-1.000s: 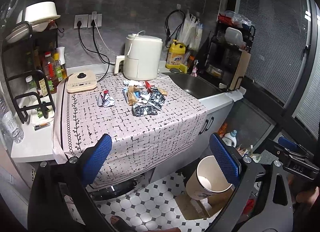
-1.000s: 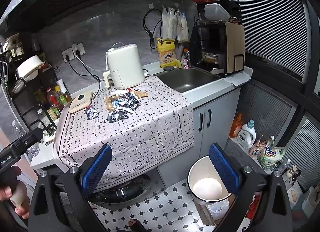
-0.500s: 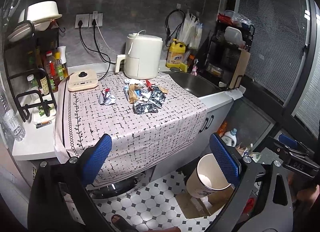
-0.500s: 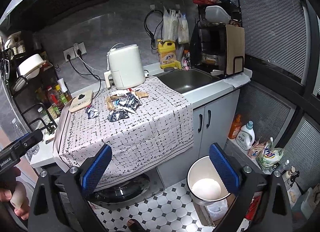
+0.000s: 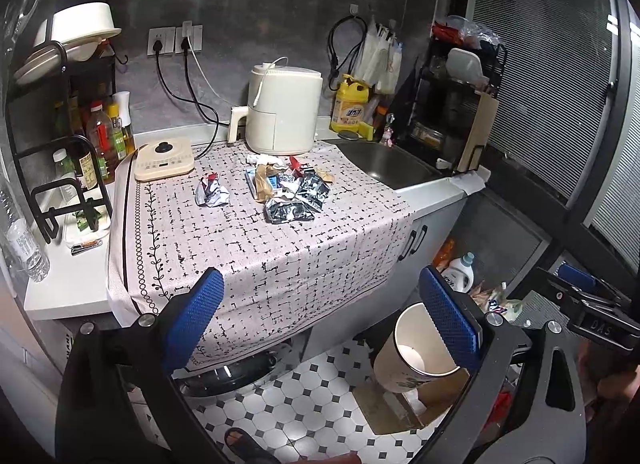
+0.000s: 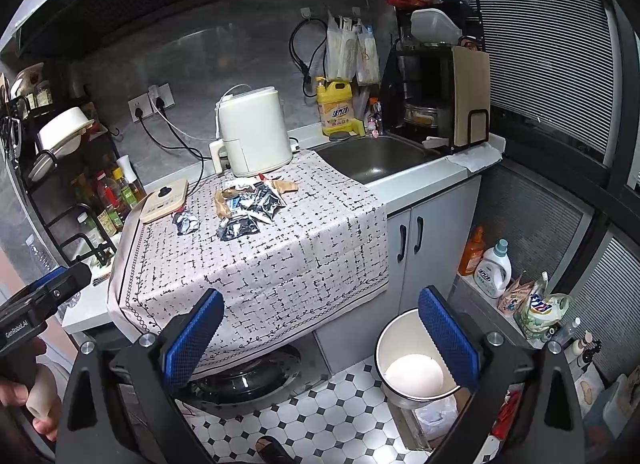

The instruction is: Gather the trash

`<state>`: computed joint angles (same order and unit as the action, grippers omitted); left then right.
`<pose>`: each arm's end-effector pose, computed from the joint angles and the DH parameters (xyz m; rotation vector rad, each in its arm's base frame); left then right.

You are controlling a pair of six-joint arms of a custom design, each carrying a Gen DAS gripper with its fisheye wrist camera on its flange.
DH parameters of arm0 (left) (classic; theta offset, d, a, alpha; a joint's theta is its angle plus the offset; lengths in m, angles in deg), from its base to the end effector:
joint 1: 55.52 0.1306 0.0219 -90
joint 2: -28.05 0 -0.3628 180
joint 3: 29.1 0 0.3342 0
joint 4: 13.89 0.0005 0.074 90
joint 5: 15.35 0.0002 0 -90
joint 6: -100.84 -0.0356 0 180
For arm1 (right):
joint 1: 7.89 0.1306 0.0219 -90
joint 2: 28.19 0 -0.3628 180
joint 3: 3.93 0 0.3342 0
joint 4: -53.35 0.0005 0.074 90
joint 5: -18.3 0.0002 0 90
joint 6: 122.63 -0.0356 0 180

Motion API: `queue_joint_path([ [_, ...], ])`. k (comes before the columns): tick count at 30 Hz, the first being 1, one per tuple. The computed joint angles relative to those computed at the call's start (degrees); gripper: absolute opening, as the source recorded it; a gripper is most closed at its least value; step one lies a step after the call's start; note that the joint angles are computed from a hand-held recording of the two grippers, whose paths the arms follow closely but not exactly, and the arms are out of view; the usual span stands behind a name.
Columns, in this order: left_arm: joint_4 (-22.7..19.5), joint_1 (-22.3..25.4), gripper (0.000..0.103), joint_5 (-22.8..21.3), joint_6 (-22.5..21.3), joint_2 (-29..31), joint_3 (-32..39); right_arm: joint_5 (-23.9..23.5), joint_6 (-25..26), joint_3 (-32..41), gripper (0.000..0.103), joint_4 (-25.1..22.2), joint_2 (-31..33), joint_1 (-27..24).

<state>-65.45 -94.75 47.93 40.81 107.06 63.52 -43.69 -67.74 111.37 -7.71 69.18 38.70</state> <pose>0.2893 -0.2162 0.5002 -0.0747 2.1562 -0.1752 0.3308 0.3247 0.5211 0.0167 2.2268 0.2100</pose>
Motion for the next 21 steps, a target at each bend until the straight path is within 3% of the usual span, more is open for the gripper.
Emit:
queue_joint_path([
  [13,-2.02,0.38,0.097,-1.94,2.19,-1.03,-0.86,-2.62,2.08,-0.10,0.095,1.59,1.11,-1.56],
  [21,-2.67,3.16,0.097,-0.19,1.74,-0.14,-0.40,-4.53,2.94,2.58,0.095,2.55,4.49,-3.56],
])
